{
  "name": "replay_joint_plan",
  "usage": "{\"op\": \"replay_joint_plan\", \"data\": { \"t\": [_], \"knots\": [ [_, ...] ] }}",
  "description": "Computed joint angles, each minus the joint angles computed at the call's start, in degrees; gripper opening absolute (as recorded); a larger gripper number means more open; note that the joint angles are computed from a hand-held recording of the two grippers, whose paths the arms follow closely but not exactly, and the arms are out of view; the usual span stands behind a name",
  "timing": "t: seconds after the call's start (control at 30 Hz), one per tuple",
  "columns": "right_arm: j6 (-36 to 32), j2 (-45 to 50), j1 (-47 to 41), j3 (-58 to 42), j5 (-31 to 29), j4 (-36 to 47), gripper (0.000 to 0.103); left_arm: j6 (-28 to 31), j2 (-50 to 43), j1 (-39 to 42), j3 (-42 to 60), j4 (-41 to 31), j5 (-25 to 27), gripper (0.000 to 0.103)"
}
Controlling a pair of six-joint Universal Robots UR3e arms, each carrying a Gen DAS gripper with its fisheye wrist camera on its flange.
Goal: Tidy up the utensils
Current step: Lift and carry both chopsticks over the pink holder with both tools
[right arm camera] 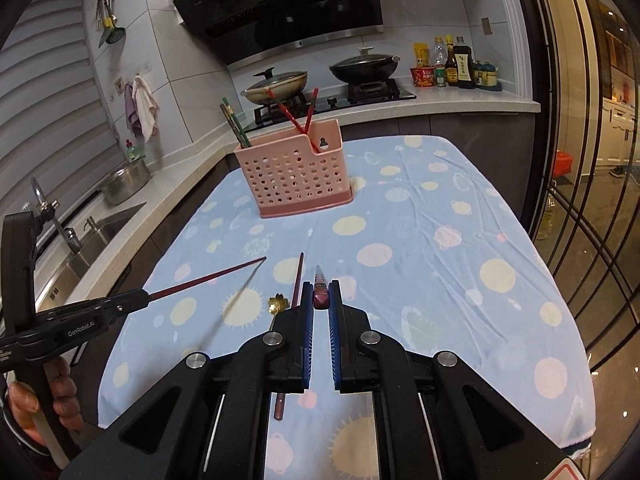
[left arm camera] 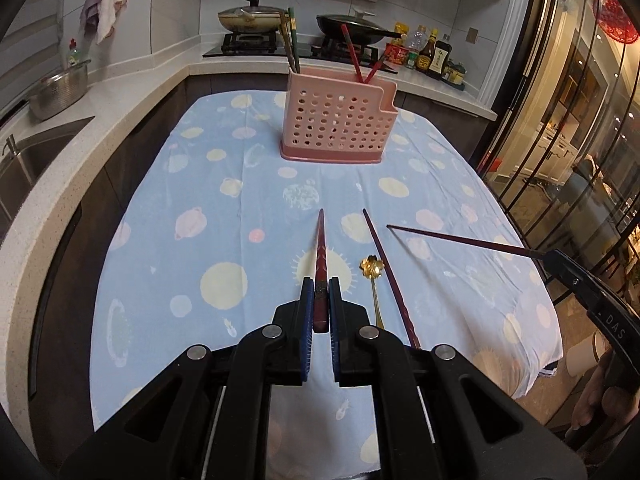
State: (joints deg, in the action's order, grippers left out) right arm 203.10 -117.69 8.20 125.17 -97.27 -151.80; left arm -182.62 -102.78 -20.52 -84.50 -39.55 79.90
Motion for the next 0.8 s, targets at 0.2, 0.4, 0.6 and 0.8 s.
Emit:
{"op": "replay_joint_plan", "data": {
  "t": [0.2, 0.4, 0.6, 0.8],
  "knots": [
    [-2.35, -0.75, -4.64, -2.61, 3.98, -0.04, 0.007, -0.47, -3.00, 0.48, 7.89, -1.48, 0.17, 0.007],
    [-4.54, 2.13, -8.67, -7.82, 8.76, -1.64, 0.007, -0.45, -8.73, 0.24, 20.06, -4.39, 1.06, 0.007],
    [-5.60, 5.78, -13.05, -13.27, 13.30, -3.31, 0.007, -0.70, -15.81, 0.37, 35.52, -9.62, 0.32, 0.007],
    [-6.46, 11.25, -15.86, -19.21, 15.43, -5.85, 0.007, -0.37, -25.44, 0.14, 55.54, -17.78, 0.59, 0.007]
  ]
}}
